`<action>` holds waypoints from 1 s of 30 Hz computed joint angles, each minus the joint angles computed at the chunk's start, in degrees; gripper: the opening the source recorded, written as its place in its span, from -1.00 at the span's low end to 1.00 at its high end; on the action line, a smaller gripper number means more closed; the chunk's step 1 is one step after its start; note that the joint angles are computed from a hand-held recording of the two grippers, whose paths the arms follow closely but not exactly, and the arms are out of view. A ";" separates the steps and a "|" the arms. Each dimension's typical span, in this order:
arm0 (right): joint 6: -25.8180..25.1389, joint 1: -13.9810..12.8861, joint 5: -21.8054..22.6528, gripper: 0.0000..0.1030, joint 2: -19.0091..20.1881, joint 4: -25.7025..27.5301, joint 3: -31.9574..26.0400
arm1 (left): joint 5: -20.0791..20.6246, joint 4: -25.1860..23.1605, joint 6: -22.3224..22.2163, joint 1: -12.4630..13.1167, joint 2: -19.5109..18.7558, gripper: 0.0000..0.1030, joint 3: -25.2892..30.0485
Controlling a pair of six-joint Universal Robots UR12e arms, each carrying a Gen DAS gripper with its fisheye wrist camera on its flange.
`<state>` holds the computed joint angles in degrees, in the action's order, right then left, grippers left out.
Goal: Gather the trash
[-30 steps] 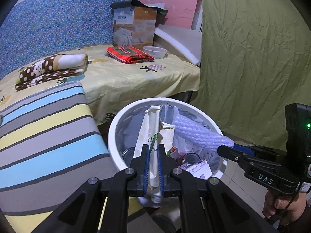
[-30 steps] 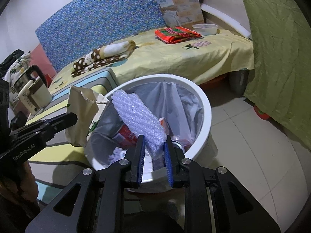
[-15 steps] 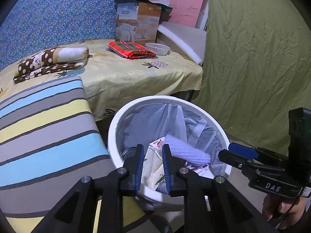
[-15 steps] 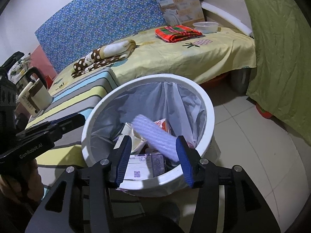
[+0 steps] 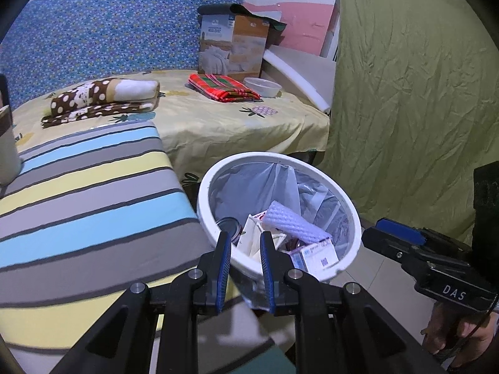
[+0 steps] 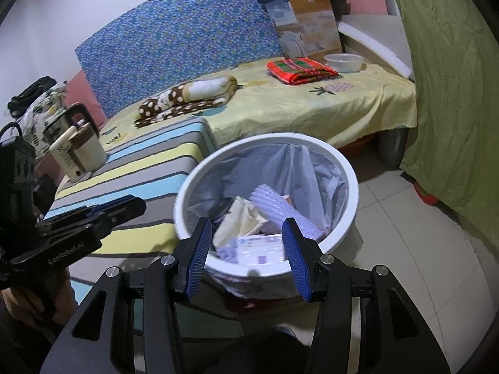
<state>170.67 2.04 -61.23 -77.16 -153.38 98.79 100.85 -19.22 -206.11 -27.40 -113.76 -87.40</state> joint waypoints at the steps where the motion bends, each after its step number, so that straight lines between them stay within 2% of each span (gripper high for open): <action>1: -0.28 0.06 0.30 -0.04 -0.30 -0.33 0.32 | 0.33 0.13 -0.20 -0.12 0.36 -0.64 -0.42; 7: -1.92 0.39 1.83 -0.04 -1.68 -1.45 1.98 | 3.10 1.05 -1.08 -1.26 2.99 -0.62 -3.59; 12: -2.84 0.63 2.63 -0.04 -2.78 -1.63 3.15 | 5.55 1.43 -1.94 -2.19 4.80 -0.51 -5.84; 20: -5.78 0.96 3.25 -0.03 -4.50 -1.86 4.81 | 8.65 1.94 -3.18 -3.52 7.29 -0.51 -8.91; 30: -6.81 1.11 3.92 -0.02 -6.06 -2.92 6.63 | 11.17 2.11 -4.08 -4.98 9.35 -0.50 -11.45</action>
<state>163.86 3.15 -57.31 -83.22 -156.30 105.42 112.02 -17.11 -210.20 -32.39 -104.41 -98.84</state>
